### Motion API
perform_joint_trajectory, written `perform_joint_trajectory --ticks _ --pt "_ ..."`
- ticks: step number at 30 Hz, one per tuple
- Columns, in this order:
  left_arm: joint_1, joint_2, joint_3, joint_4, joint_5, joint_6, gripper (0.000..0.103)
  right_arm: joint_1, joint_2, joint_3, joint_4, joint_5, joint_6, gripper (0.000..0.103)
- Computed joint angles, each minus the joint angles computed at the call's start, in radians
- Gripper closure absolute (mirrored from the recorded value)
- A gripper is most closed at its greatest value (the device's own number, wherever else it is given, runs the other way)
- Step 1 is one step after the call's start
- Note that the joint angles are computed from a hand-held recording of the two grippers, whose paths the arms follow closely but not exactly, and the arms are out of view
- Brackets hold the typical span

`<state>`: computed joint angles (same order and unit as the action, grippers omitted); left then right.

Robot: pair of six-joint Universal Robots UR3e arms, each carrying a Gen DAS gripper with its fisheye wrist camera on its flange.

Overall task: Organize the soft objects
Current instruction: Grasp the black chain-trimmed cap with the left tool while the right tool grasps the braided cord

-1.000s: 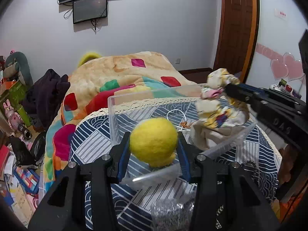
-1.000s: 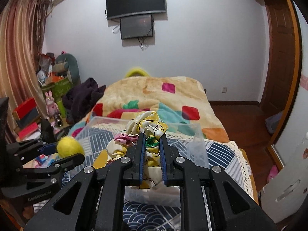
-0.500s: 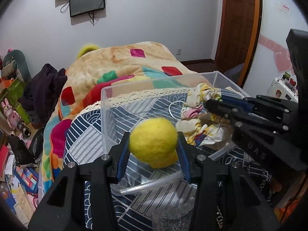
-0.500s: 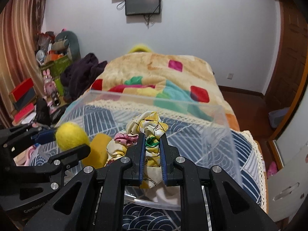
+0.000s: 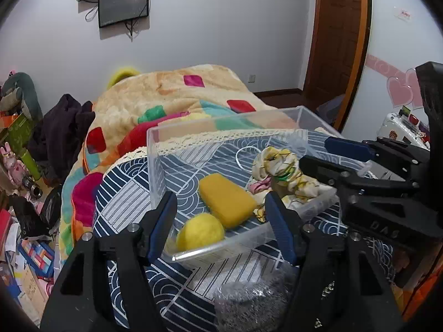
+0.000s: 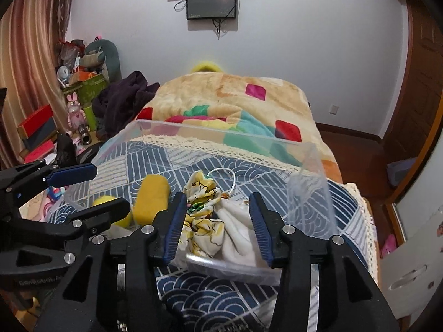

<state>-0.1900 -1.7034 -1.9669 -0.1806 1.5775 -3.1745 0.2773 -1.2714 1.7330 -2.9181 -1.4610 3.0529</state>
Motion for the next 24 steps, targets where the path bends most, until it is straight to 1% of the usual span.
perform_joint_trajectory --ticks 3,5,6,8,9,10,11,13,14,15,20,24 --pt "-0.017 0.035 -0.023 0.026 0.016 0.0 0.028 -0.015 -0.051 0.048 -0.025 0.013 -0.005 0.055" --pt "-0.031 0.063 -0.04 0.04 0.026 0.003 0.019 -0.03 -0.098 0.098 -0.061 0.024 -0.006 0.047" --pt "-0.043 0.08 -0.05 0.048 0.036 0.004 0.016 -0.037 -0.12 0.121 -0.08 0.028 -0.006 0.045" --pt "-0.067 0.102 -0.069 0.066 0.057 0.006 0.007 -0.044 -0.153 0.158 -0.108 0.032 -0.006 0.043" --pt "-0.078 0.111 -0.077 0.073 0.067 0.006 0.005 -0.055 -0.179 0.185 -0.12 0.043 -0.009 0.043" --pt "-0.09 0.123 -0.088 0.08 0.076 0.008 0.004 -0.063 -0.198 0.208 -0.13 0.051 -0.008 0.039" --pt "-0.098 0.13 -0.096 0.084 0.079 0.009 0.004 -0.072 -0.214 0.23 -0.144 0.059 -0.005 0.032" --pt "-0.111 0.148 -0.117 0.088 0.077 0.007 0.003 -0.087 -0.239 0.287 -0.2 0.069 0.008 0.024" --pt "-0.115 0.155 -0.129 0.089 0.072 0.004 0.003 -0.09 -0.246 0.315 -0.227 0.061 0.014 0.023" --pt "-0.116 0.163 -0.143 0.086 0.062 -0.001 0.003 -0.096 -0.261 0.325 -0.203 0.067 0.009 0.023" --pt "-0.121 0.175 -0.215 0.11 0.041 -0.036 0.003 -0.134 -0.296 0.425 -0.213 0.072 0.002 0.023" --pt "-0.106 0.172 -0.277 0.137 -0.008 -0.064 0.003 -0.171 -0.304 0.504 -0.21 0.094 -0.007 0.023"
